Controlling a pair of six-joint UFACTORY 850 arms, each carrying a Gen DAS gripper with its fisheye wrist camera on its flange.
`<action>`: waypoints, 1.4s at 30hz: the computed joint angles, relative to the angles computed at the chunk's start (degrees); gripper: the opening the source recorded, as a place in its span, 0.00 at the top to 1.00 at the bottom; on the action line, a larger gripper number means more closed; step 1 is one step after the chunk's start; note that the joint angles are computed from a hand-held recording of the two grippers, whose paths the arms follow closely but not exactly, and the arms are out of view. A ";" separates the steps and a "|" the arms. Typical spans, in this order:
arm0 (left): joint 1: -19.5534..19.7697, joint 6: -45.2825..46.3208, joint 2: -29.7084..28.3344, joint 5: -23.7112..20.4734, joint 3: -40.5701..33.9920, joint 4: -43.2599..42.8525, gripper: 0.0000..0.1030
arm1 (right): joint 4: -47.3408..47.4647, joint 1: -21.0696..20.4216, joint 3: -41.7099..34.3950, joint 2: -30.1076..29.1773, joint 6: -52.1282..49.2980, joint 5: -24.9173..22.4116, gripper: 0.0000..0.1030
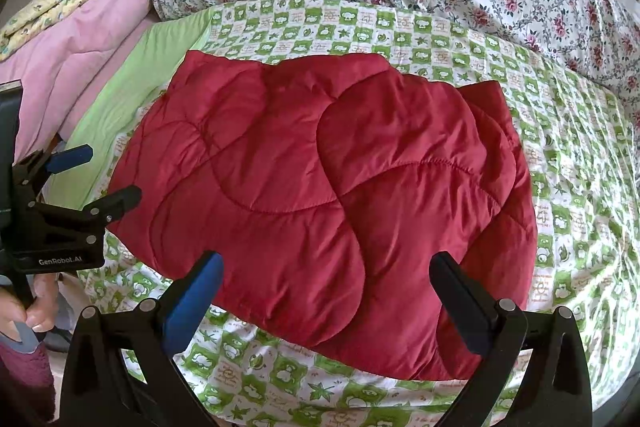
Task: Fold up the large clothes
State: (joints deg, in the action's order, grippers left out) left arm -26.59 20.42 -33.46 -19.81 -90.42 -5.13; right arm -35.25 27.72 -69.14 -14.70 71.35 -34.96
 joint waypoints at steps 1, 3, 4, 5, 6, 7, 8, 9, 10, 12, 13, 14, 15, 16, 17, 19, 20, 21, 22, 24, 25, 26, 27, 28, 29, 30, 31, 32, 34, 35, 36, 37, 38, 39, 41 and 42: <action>0.02 0.12 -0.02 -0.03 -0.03 -0.15 0.00 | -0.01 -0.02 0.03 -0.02 -0.03 0.05 0.00; 0.03 0.11 -0.07 -0.07 -0.10 -0.11 0.00 | -0.09 -0.02 0.04 -0.03 0.08 0.07 0.00; 0.04 0.28 -0.06 -0.02 -0.09 -0.20 0.00 | -0.02 -0.03 0.05 -0.02 0.04 0.13 0.00; 0.04 0.29 -0.09 -0.01 -0.12 -0.18 0.00 | -0.05 -0.06 0.07 -0.05 0.09 0.21 0.00; 0.04 0.27 -0.09 -0.01 -0.12 -0.11 0.00 | -0.07 -0.03 0.04 -0.03 0.04 0.08 0.00; 0.05 0.27 -0.12 -0.05 -0.17 -0.13 0.00 | -0.03 -0.05 0.05 -0.02 -0.04 0.08 0.00; 0.03 0.36 -0.12 -0.06 -0.18 -0.24 0.00 | -0.03 -0.05 0.05 -0.02 -0.04 0.08 0.00; 0.08 0.54 -0.20 0.01 -0.20 -0.37 0.00 | 0.05 -0.06 0.03 -0.04 -0.06 0.08 0.00; 0.07 0.48 -0.20 0.00 -0.19 -0.34 0.00 | 0.01 -0.04 0.03 -0.03 -0.04 0.03 0.00; 0.05 0.36 -0.20 -0.02 -0.19 -0.26 0.00 | 0.02 -0.08 0.05 -0.06 -0.04 0.16 0.00; 0.06 0.41 -0.20 -0.01 -0.19 -0.29 0.00 | -0.01 -0.07 0.03 -0.08 -0.01 0.10 0.00; 0.04 0.30 -0.19 0.00 -0.18 -0.17 0.00 | -0.04 -0.07 0.00 -0.14 0.02 0.12 0.00; 0.04 0.42 -0.19 -0.02 -0.18 -0.32 0.00 | 0.00 -0.09 0.05 -0.08 -0.04 0.14 0.00; 0.06 0.61 -0.18 -0.02 -0.16 -0.51 0.00 | 0.01 -0.08 0.05 -0.07 -0.01 0.11 0.00; 0.03 0.44 -0.18 0.04 -0.14 -0.30 0.00 | 0.01 -0.08 0.05 -0.07 -0.01 0.11 0.00; 0.04 0.36 -0.18 0.07 -0.15 -0.25 0.00 | -0.03 -0.10 0.10 -0.04 -0.05 0.19 0.00; 0.05 0.50 -0.18 0.04 -0.15 -0.45 0.00 | -0.03 -0.10 0.10 -0.04 -0.05 0.19 0.00; 0.03 0.48 -0.17 0.03 -0.15 -0.39 0.00 | -0.03 -0.11 0.12 -0.04 0.00 0.22 0.00; 0.03 0.26 -0.18 0.09 -0.14 -0.16 0.00 | 0.01 -0.11 0.13 -0.03 -0.03 0.21 0.00; 0.05 0.62 -0.18 0.01 -0.18 -0.50 0.00 | 0.06 -0.13 0.14 -0.02 -0.11 0.23 0.00; 0.08 0.59 -0.18 0.03 -0.17 -0.51 0.00 | 0.07 -0.12 0.12 -0.06 -0.12 0.21 0.00; 0.05 0.41 -0.17 0.02 -0.17 -0.30 0.00 | 0.01 -0.12 0.14 -0.02 -0.09 0.20 0.00; 0.06 0.51 -0.17 0.07 -0.14 -0.40 0.00 | 0.01 -0.12 0.14 -0.02 -0.09 0.20 0.00; 0.07 0.58 -0.20 0.03 -0.18 -0.40 0.00 | 0.00 -0.11 0.12 -0.03 0.00 0.20 0.00; 0.06 0.48 -0.17 0.01 -0.17 -0.30 0.00 | 0.00 -0.11 0.12 -0.03 0.00 0.20 0.00; 0.05 0.37 -0.14 0.05 -0.14 -0.21 0.00 | 0.01 -0.12 0.14 -0.03 0.02 0.25 0.00; 0.05 0.37 -0.14 0.05 -0.14 -0.21 0.00 | 0.02 -0.13 0.14 -0.03 0.01 0.26 0.00; 0.06 0.42 -0.13 -0.02 -0.14 -0.29 0.00 | -0.02 -0.11 0.11 -0.05 0.05 0.18 0.00; 0.08 0.29 -0.20 0.02 -0.18 -0.26 0.00 | -0.08 -0.14 0.14 -0.10 0.04 0.32 0.00; 0.08 0.29 -0.20 0.02 -0.18 -0.26 0.00 | -0.05 -0.14 0.14 -0.08 0.04 0.25 0.00; 0.12 0.02 -0.26 0.02 -0.24 -0.11 0.00 | -0.20 -0.12 0.17 -0.06 0.20 0.24 0.00; 0.22 0.22 -0.45 -0.08 -0.48 -0.38 0.00 | -0.54 -0.12 0.34 -0.02 0.62 0.44 0.00; 0.33 0.52 -0.62 -0.26 -0.73 -0.82 0.00 | -0.80 -0.17 0.45 0.02 0.97 0.61 0.00; 0.47 1.34 -0.75 -0.45 -0.93 -1.91 0.00 | -1.01 -0.20 0.57 0.03 1.43 0.69 0.00; 0.78 3.44 -0.94 -0.83 -1.20 -4.54 0.00 | -1.13 -0.31 0.70 -0.06 1.89 0.95 0.00; 0.87 4.05 -1.02 -0.87 -1.28 -5.25 0.00 | -1.00 -0.41 0.74 -0.03 1.86 0.99 0.00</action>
State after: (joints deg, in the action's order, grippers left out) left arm -25.72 24.46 -34.48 -20.67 -91.70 -10.37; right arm -36.24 27.31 -68.40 -14.73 73.21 -33.97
